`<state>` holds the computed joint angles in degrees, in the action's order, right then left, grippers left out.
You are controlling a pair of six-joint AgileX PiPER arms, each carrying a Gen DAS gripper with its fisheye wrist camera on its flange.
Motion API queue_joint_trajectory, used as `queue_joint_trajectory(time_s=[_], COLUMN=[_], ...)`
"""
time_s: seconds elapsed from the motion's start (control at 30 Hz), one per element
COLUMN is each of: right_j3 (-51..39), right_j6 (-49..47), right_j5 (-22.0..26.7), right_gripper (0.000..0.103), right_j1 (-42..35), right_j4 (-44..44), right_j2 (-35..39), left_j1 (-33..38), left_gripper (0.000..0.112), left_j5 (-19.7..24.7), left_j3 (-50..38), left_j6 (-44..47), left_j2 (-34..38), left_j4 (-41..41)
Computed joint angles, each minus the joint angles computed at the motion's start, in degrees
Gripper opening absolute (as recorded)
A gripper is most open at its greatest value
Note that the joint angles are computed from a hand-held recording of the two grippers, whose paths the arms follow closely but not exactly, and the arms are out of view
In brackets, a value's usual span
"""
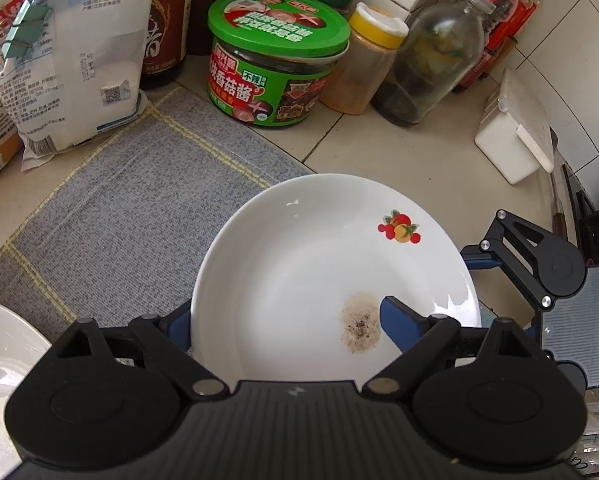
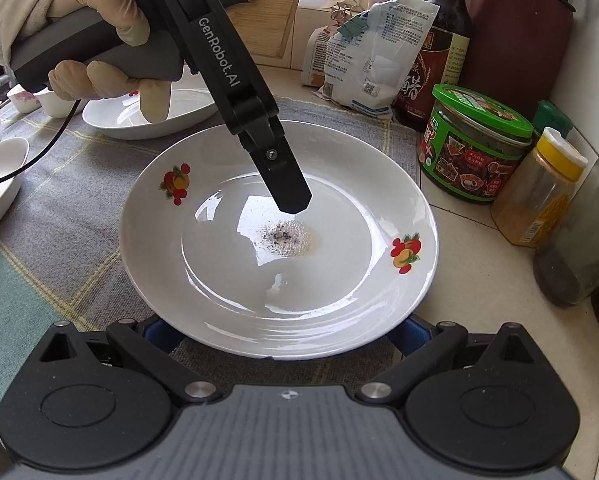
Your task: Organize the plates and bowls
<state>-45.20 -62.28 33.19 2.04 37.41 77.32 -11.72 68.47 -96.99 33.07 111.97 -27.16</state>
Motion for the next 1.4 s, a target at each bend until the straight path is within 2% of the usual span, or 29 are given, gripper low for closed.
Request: queue_joint_trajectory(time_s=[0.27, 0.47, 0.57, 0.7, 0.77, 0.93, 1.07, 1.17, 1.33, 1.4], right_j3=[1.1, 1.7, 2.8, 4.3, 4.8, 5.1, 5.3, 5.7, 6.8, 7.1], right_j6=[0.9, 7.8, 13.4, 23.3, 30.6, 42.9, 46.1, 43.0, 41.2, 41.3], right_j5=[-0.1, 1.8, 1.7, 1.3, 0.8, 0.6, 1.4, 1.9, 2.1, 1.9], right_gripper=[0.103, 0.103, 0.103, 0.103, 0.103, 0.103, 0.103, 0.103, 0.103, 0.103], right_j1=[0.1, 0.2, 1.7, 3.7, 5.4, 8.9, 10.9, 11.3, 14.8, 16.4], right_j4=[-0.4, -4.1, -7.5, -12.8, -17.3, -25.6, -27.4, -25.2, -24.8, -24.8], right_j2=[-1.4, -4.6, -7.1, -11.5, -13.7, -17.0, -18.7, -18.9, -18.6, -18.6], left_j1=[-0.5, 0.3, 0.6, 0.8, 1.0, 1.7, -0.7, -3.5, -10.2, -14.7], left_gripper=[0.092, 0.092, 0.092, 0.092, 0.093, 0.094, 0.095, 0.095, 0.095, 0.095], left_j5=[-3.6, -5.4, -8.1, -14.0, -16.2, -18.3, -22.2, -23.5, -23.1, -21.6], left_j3=[3.2, 7.2, 11.4, 20.0, 23.9, 31.6, 38.3, 42.0, 46.9, 48.6], left_j6=[0.4, 1.2, 2.1, 4.2, 4.9, 3.1, -4.2, -12.0, -29.5, -40.0], left_j2=[-2.2, -6.8, -11.2, -20.4, -24.8, -35.6, -45.0, -50.8, -59.0, -61.7], left_j4=[0.6, 1.5, 1.5, 1.0, 0.3, -0.7, 4.9, 11.1, 24.3, 32.1])
